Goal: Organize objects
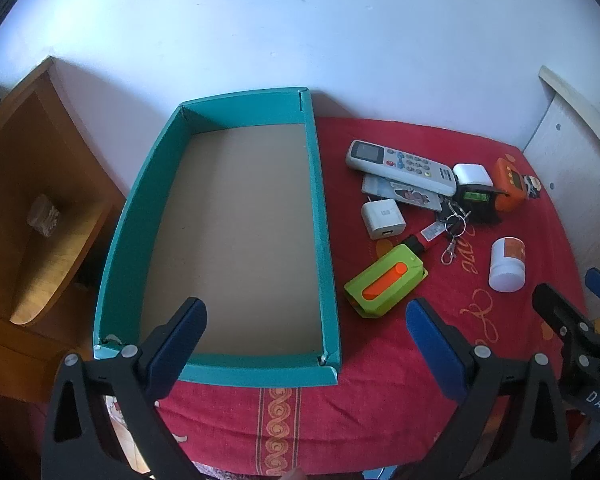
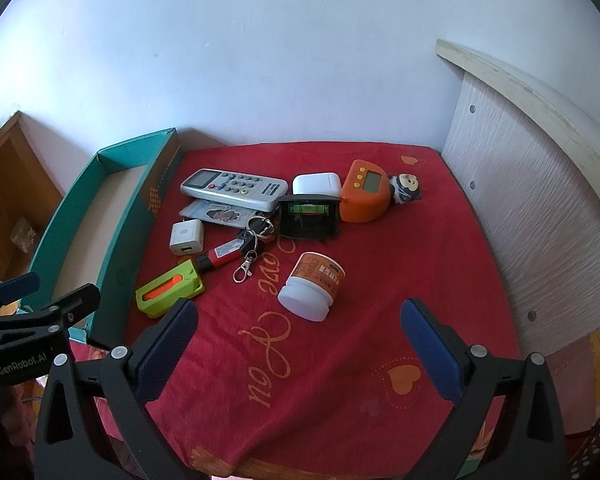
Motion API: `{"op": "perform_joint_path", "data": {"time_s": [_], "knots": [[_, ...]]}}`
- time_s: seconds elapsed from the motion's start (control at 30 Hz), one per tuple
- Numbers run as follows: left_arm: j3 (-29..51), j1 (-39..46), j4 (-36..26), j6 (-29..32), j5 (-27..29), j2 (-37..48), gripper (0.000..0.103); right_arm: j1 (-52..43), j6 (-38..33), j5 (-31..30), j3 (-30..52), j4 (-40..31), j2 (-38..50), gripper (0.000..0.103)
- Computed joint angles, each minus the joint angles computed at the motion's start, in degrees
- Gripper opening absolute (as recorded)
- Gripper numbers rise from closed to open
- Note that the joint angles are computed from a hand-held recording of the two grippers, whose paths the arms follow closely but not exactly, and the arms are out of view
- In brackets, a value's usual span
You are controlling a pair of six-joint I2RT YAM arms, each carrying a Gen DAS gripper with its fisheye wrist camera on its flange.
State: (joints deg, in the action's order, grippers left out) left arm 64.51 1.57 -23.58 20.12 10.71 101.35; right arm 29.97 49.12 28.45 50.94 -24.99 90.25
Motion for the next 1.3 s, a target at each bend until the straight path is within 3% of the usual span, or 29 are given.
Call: {"op": "perform_joint_path", "data": {"time_s": [1.3], "knots": [[2.7,0.1,-2.5,2.5,0.8,2.7,0.101,-0.9,0.4,-1.3,0.5,1.0,1.9,0.103]]}}
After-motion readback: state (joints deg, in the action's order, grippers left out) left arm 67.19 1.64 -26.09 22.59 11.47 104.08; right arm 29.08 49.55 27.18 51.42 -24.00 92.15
